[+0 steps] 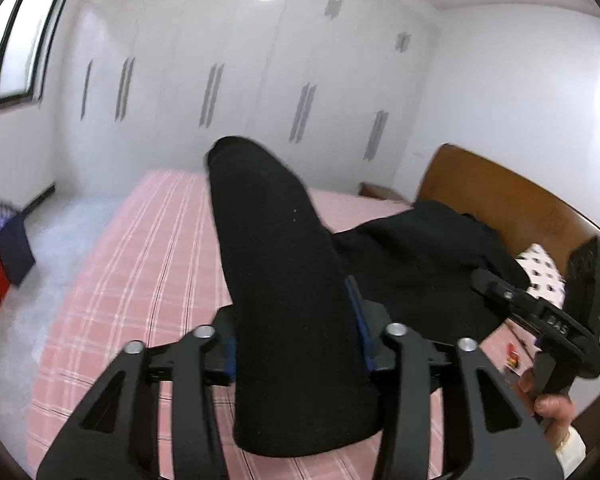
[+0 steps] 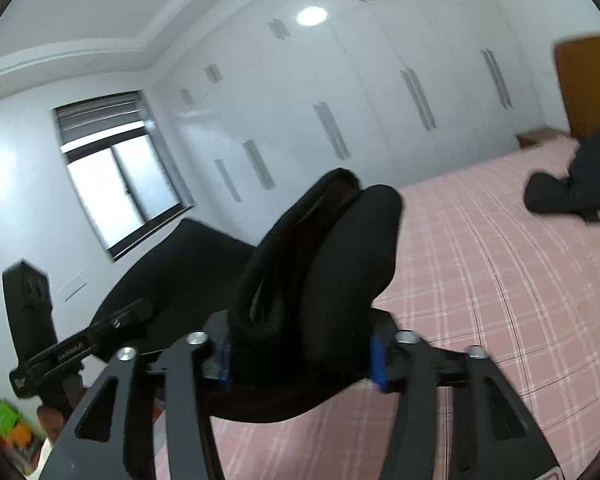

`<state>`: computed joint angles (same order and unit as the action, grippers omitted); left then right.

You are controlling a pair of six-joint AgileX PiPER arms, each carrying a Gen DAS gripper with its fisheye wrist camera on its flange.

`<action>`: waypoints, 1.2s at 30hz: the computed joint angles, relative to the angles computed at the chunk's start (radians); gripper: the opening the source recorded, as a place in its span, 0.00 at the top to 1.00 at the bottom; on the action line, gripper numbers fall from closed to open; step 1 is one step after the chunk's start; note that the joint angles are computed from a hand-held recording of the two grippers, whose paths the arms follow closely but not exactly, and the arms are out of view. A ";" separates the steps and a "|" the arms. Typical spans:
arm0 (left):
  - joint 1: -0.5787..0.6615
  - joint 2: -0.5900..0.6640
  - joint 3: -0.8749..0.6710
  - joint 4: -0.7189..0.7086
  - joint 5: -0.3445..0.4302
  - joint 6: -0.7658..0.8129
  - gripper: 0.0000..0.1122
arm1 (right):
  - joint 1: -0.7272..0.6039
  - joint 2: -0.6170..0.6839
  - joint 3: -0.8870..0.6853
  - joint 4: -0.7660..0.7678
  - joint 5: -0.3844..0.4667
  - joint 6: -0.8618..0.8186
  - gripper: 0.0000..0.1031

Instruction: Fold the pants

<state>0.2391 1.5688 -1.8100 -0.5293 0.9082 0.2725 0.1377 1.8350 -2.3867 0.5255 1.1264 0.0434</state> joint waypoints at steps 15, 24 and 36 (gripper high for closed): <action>-0.314 0.181 0.582 1.009 -0.300 -0.821 0.29 | 0.162 -0.190 1.077 -0.522 -0.535 0.366 0.32; -0.350 0.222 0.671 1.060 -0.376 -0.936 0.25 | 0.377 -0.154 1.189 -1.009 -0.551 0.721 0.30; -0.345 0.304 0.726 1.253 -0.478 -1.118 0.25 | 0.369 -0.105 1.185 -0.979 -0.594 0.720 0.30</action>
